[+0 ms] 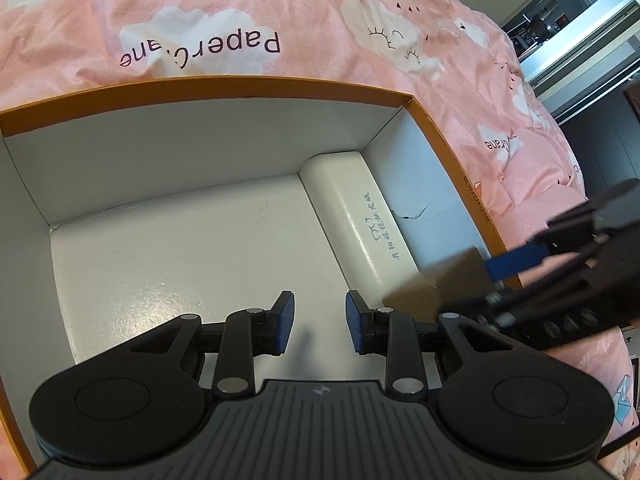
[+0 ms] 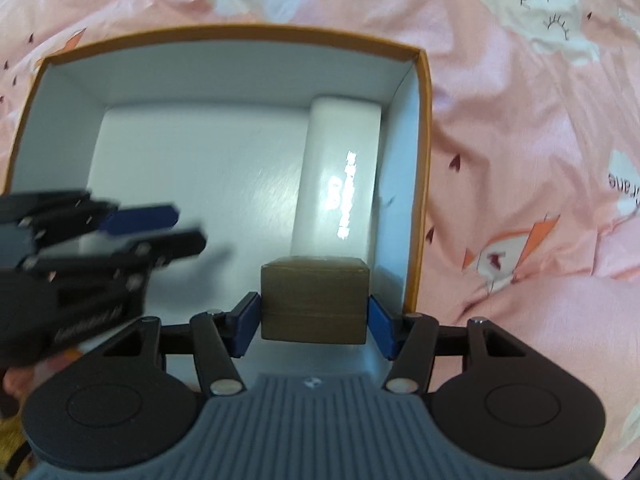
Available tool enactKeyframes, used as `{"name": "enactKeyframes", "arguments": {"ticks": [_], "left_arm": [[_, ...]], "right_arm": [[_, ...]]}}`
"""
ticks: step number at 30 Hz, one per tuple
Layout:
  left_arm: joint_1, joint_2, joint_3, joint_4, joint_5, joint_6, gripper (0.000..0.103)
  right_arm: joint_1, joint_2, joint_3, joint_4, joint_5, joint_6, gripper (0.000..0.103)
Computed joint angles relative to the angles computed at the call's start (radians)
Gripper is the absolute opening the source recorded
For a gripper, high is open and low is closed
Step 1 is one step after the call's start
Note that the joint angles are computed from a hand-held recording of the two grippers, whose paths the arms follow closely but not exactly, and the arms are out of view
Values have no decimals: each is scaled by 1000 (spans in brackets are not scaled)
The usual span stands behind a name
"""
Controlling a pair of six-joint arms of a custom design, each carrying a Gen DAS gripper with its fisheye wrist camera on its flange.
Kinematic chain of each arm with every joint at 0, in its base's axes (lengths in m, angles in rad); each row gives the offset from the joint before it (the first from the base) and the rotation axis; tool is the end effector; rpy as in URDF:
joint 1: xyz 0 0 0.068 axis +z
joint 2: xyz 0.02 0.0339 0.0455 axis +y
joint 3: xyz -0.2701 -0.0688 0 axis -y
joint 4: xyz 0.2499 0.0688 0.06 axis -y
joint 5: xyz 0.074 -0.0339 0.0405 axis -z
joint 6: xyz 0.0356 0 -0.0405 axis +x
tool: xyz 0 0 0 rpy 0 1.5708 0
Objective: Organize objects
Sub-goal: 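Set the gold box against the end of the white case, open right gripper, then move both grippers back toward the pile of items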
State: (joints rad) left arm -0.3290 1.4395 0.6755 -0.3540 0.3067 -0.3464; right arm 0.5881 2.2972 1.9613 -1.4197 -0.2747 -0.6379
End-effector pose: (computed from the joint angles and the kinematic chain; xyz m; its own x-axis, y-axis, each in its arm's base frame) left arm 0.2367 -0.0922 0.1547 -0.9475 -0.0185 -0.3193 0.1184 0.9071 -0.4039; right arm 0.3567 0.2495 0.1833 -0.3637 -0.9314 -0.0112 -0.8827 0.3408 0.3236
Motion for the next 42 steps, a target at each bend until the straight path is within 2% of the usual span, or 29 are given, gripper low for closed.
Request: {"name": "enactKeyframes", "arguments": {"ticks": [4,11,17,26,30,33,35,42], "left_arm": [[-9,4,3,10,8,-4,34],[3,-21,-10,4,17,4,34],[8,-15,-14,1,26,19,34],[-5,-50,-18,-18,-8,9,34],[-9,-91,-21,-45,-28,3,34],[-21,-129,-23,-73,-44,1,34],[-32,-161,-27,-92,-56,-10,34],[-130,-336,-80,-127,-149,-129,34]], "right_arm": [[5,42,65,-106,52,-21,60],[64,70,36,-96,134,16,60],[86,69,-10,-36,160,61,60],[108,-71,-170,97,171,26,63],[112,-118,-242,141,122,-29,58],[133,-170,-362,251,161,-55,42],[135,-195,-421,311,179,-52,45],[107,-260,-493,343,108,-17,44]]}}
